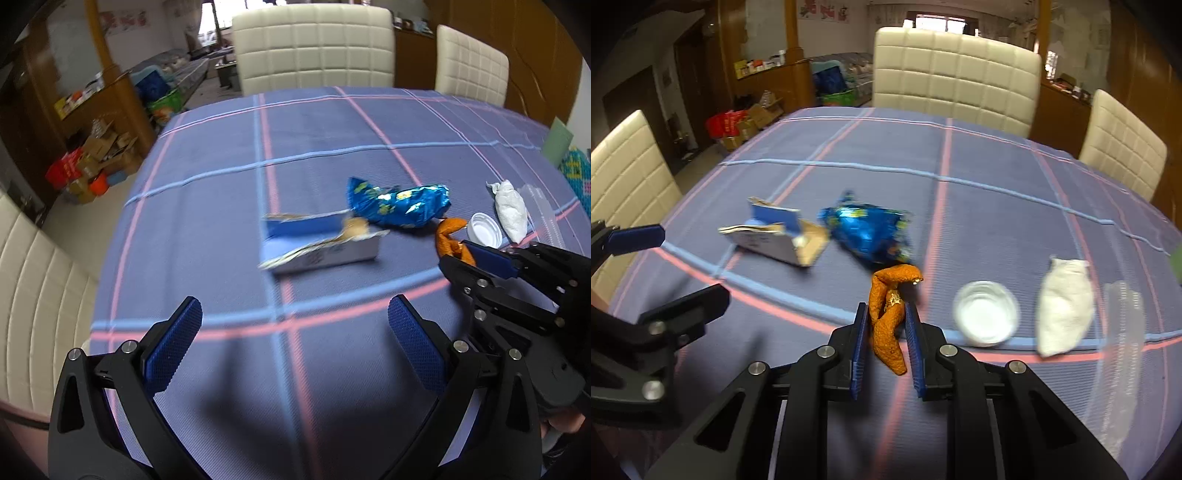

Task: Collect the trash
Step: 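Grasp the orange peel with the right tool while the left tool grasps the torn blue box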

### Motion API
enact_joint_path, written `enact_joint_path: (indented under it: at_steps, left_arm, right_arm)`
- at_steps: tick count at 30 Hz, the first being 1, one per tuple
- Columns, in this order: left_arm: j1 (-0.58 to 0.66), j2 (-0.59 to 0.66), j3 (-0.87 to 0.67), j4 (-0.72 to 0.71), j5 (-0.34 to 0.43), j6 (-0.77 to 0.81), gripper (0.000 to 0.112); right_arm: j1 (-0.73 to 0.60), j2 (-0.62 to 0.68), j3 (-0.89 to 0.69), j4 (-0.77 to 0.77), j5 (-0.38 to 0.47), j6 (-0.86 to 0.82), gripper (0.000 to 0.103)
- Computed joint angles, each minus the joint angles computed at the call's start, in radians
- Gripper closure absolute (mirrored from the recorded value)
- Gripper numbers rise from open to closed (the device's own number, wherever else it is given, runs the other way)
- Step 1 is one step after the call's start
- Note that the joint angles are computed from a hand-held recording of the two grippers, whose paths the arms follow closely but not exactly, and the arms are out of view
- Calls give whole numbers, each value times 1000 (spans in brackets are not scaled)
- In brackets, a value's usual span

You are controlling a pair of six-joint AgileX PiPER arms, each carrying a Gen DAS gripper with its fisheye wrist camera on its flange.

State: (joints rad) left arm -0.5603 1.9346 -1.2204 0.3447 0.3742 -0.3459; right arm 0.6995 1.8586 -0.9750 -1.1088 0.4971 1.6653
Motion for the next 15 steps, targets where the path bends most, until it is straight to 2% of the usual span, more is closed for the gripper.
enact_joint_path:
  at_steps: [8,12,15]
  left_arm:
    - [-23,156,-216,-19,97,-25,13]
    - [1,170,-227,-52,84,-19,13]
    - [14,164,-212,-69,70,4,31]
  right_arm:
    - [-46,-52,77,-61,-64,76,83]
    - [-42,-46,66,-53,-65,63,83]
    - [-43,-38,52,-45,-67,46,83]
